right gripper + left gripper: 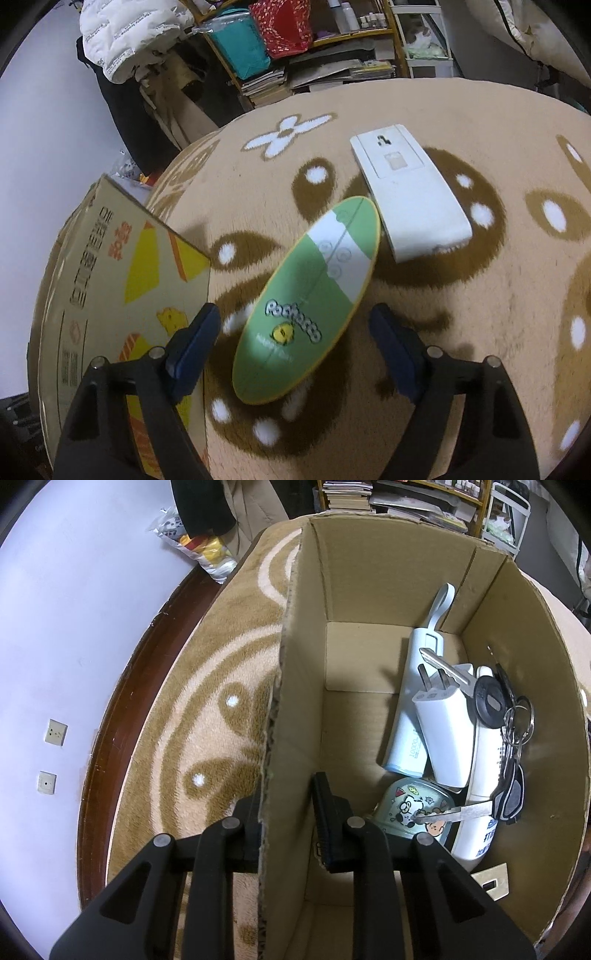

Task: Organize rigid objects
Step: 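Move the right tool to the green Pochacco board and grasp its edge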

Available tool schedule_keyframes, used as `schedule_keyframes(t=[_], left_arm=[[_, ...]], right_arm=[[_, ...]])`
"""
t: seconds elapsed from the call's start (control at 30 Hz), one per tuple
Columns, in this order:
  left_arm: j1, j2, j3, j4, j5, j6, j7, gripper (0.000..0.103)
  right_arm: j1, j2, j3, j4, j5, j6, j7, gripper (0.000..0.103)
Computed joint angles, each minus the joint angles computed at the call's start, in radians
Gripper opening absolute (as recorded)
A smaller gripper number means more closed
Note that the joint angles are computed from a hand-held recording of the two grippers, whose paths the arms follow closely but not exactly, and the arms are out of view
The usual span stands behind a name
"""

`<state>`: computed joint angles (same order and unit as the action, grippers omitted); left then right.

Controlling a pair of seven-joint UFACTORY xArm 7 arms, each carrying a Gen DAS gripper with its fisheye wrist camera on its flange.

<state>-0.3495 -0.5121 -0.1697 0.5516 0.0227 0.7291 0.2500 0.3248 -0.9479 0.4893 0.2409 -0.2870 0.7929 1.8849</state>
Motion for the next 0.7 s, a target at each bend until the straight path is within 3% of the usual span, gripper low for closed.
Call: schedule_keyframes(t=[0.27, 0.7], left_arm=[[0.004, 0.005, 0.002, 0.003, 0.004, -0.001, 0.002, 0.021], [0.003, 0.005, 0.003, 0.001, 0.004, -0.004, 0.002, 0.022]], right_arm=[[-0.032, 0.091, -0.022, 0.048, -0.019, 0.022, -0.066, 0.089], [-0.05, 0.12, -0.008, 0.062, -0.051, 0.042, -0.01, 0.087]])
